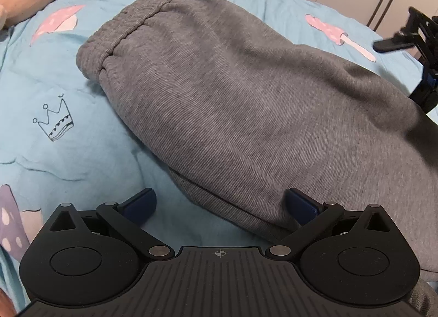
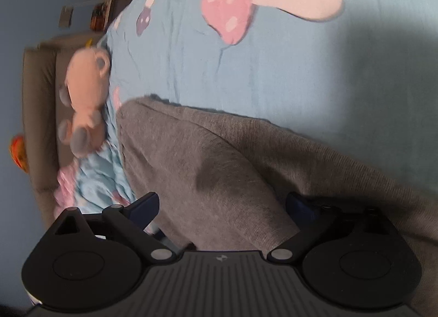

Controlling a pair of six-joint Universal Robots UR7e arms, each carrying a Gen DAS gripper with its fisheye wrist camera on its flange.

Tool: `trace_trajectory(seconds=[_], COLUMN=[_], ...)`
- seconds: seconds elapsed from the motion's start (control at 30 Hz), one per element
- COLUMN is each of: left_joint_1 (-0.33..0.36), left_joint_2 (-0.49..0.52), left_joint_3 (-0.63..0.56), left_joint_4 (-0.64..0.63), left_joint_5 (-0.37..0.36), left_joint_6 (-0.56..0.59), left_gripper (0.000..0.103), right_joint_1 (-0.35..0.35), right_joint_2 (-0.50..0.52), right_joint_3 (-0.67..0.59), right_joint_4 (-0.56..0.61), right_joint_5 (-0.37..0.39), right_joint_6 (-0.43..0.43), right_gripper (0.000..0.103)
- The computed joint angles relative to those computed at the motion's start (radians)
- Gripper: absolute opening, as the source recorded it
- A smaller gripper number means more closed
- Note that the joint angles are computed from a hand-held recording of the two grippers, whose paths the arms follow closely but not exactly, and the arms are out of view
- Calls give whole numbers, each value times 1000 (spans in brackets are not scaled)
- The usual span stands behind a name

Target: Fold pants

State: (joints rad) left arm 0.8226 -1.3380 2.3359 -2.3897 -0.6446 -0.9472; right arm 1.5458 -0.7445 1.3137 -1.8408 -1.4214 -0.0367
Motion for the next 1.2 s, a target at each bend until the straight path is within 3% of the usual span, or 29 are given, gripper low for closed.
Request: trace_trajectory(seconds=[0.07,0.13,0.2,0.33,0.37,0.4,0.47,0.53,0.6,0.7,0.77,0.8,0.87,0.9,0.97,1.03,1.07,1.13,1.2], left_joint_1=[-2,-4,-4,-4,-4,-4,-3,-2,1,-2,-3,-3,-3,-3,-1,1,2,0,1], left_joint_2=[3,4,3,3,3,3,4,5,5,7,5,6,5,5,5,10,16,26,33], left_joint_3=[-3,-3,-1,-3,-3,-3,-4,-3,-5,-7,-6,-5,-5,-6,-6,-8,-13,-22,-29], left_joint_4=[8,10,7,13,13,12,10,7,6,16,14,12,10,13,8,6,9,22,22], left_joint_5=[2,4,4,3,3,3,3,4,4,6,5,5,4,4,2,5,9,14,12], left_joint_6=[-7,-11,-9,-9,-9,-8,-6,-3,3,-4,-4,-4,-4,-4,0,5,7,2,5], left_gripper=[103,103,103,103,103,103,103,103,103,103,103,103,103,103,103,103,103,103,103], right_joint_1=[-4,-13,-35,-134,-147,-150,-132,-123,-104,-74,-57,-47,-36,-14,8,12,2,-15,-63], right_joint_2=[6,1,-20,-65,-76,-87,-118,-136,-152,-142,-102,-79,-66,-67,-108,-159,-205,-318,-413], right_joint_3=[18,67,142,271,298,309,318,315,310,294,267,263,277,271,311,387,429,528,649], right_joint_4=[-32,-141,-322,-741,-845,-911,-925,-824,-671,-518,-484,-528,-716,-821,-1024,-1094,-1067,-961,-926], right_joint_5=[45,108,170,432,441,408,284,297,333,329,276,243,144,39,-130,-134,-84,-57,-23], right_joint_6=[17,93,165,376,386,373,381,333,212,67,90,132,164,185,170,120,99,29,-4], right_gripper=[99,99,99,99,99,99,99,99,99,99,99,99,86,86,99,99,99,99,99])
